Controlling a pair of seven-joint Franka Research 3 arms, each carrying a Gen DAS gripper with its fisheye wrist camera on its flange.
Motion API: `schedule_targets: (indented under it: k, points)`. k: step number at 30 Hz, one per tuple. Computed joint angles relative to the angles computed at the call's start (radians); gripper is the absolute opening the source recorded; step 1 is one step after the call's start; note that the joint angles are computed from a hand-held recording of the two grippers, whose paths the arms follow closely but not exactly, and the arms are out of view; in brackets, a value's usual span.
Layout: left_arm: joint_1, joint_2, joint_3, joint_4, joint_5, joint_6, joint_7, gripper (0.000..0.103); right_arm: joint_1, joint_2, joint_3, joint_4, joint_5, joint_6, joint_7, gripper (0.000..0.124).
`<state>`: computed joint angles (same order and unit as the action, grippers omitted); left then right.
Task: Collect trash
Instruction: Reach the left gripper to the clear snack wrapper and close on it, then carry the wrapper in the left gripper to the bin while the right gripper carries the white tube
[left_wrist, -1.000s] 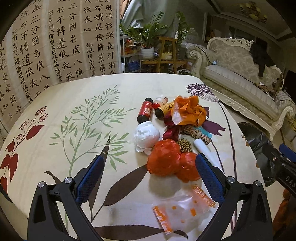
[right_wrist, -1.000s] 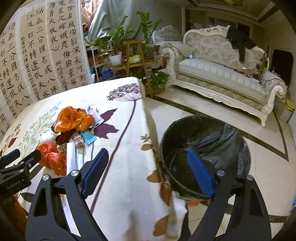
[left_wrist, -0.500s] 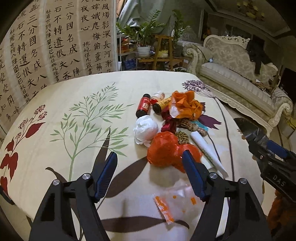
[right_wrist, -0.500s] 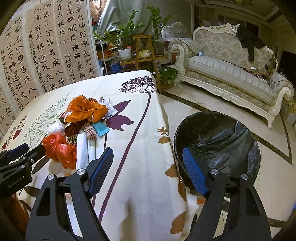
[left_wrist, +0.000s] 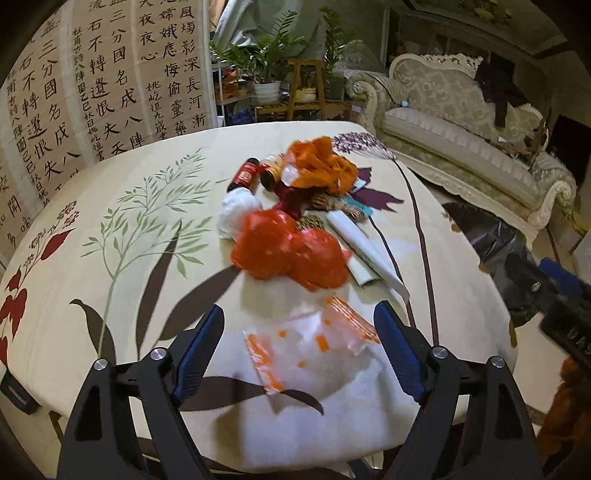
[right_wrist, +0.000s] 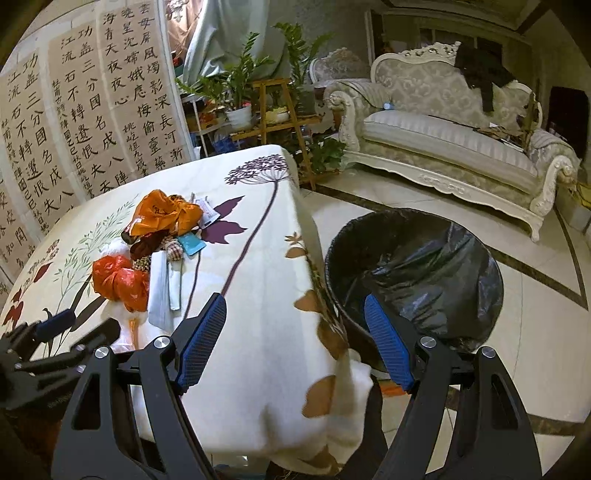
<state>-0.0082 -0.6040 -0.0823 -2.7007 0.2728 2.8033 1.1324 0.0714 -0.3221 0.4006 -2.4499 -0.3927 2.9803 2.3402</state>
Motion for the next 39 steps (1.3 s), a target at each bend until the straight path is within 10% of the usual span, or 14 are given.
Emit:
schedule_targets:
  k: [6,27,39]
  points:
    - [-0.002,0.024,-0.008,-0.002,-0.002,-0.010,-0.010,0.078,-0.003,-0.022,-0.005,-0.037,0.030,0.025,-0.002,0.075]
    - [-0.153,-0.044,0.148,-0.077,-0.237,0.080,0.210,0.017,0.005,0.002,0.024,-0.013,0.043,0.007,-0.033,0.076]
    - [-0.128,-0.097,0.168,-0.087,-0.275,0.104,0.249,0.015,0.063,0.076,0.006,0.078,-0.042,-0.008,-0.013,0.075]
